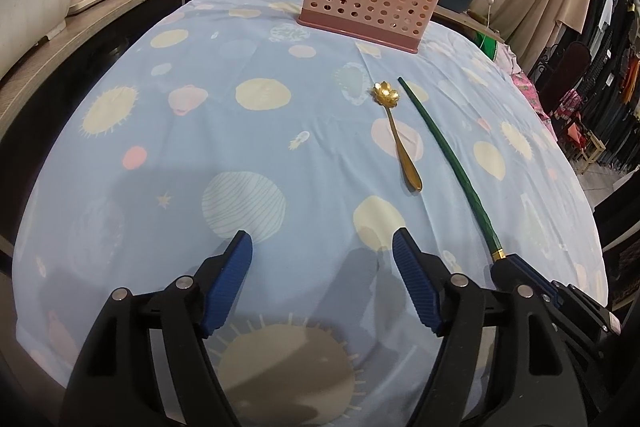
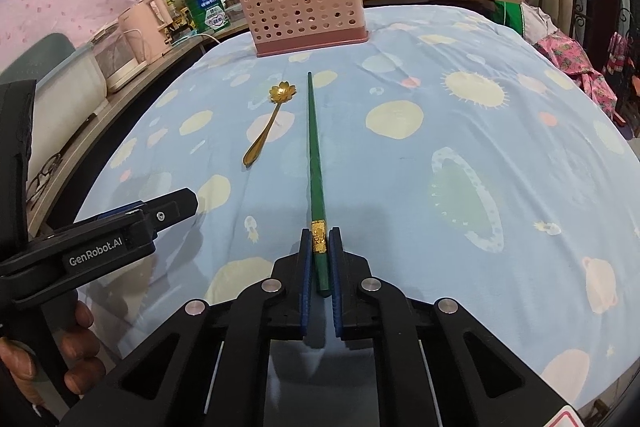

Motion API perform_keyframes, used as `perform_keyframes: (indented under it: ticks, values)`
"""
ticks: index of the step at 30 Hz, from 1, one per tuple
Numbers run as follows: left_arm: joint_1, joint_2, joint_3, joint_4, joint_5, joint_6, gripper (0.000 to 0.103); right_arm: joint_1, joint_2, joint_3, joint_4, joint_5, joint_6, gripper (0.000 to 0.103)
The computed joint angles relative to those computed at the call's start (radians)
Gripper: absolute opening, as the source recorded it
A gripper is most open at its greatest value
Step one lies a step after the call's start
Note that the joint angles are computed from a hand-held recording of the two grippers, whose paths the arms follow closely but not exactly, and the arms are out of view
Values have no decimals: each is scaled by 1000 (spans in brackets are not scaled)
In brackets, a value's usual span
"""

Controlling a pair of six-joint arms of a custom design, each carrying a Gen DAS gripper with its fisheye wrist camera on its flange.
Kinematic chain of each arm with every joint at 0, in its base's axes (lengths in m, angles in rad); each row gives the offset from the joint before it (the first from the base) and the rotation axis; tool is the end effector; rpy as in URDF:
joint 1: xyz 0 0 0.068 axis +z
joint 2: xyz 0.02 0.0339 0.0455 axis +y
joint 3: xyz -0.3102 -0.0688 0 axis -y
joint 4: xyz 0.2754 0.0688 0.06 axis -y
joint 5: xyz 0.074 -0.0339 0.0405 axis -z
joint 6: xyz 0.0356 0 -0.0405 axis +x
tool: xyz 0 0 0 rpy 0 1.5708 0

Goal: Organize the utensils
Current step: 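Close the right tool on the last green chopstick, then grasp the gold spoon handle with the left tool while the right tool holds the green chopstick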

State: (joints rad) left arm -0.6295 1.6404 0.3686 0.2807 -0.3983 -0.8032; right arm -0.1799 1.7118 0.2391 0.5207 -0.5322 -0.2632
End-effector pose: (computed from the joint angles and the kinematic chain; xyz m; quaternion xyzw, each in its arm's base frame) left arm 0.2009 -0.1293 0.0881 -0.1378 0.9309 -0.0410 0.3358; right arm 0.2108 -0.0200 0.0672 -0.1183 0.9149 0.1798 0.3416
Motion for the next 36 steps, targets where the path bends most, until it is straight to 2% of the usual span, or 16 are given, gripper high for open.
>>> perform_keyframes:
  ticks: [9, 17, 21, 23, 28, 33, 36]
  values:
    - [30, 6, 35, 2, 50, 12, 70, -49, -3, 12, -12, -25, 6, 7]
    - [29, 82, 148, -17, 68, 56, 69, -80, 13, 29, -18, -39, 15, 7]
    - [60, 138, 196, -8, 121, 61, 59, -89, 27, 39, -26, -45, 12, 7]
    - [57, 155, 214, -13, 105, 65, 57, -93, 32, 42, -30, -48, 11, 7]
    - [53, 175, 239, -27, 96, 86, 28, -97, 50, 55, -35, -55, 12, 7]
    - [36, 185, 248, -34, 83, 104, 12, -96, 51, 55, -34, -54, 14, 7]
    - [26, 184, 247, -33, 81, 105, 10, -96, 50, 55, -34, -54, 14, 7]
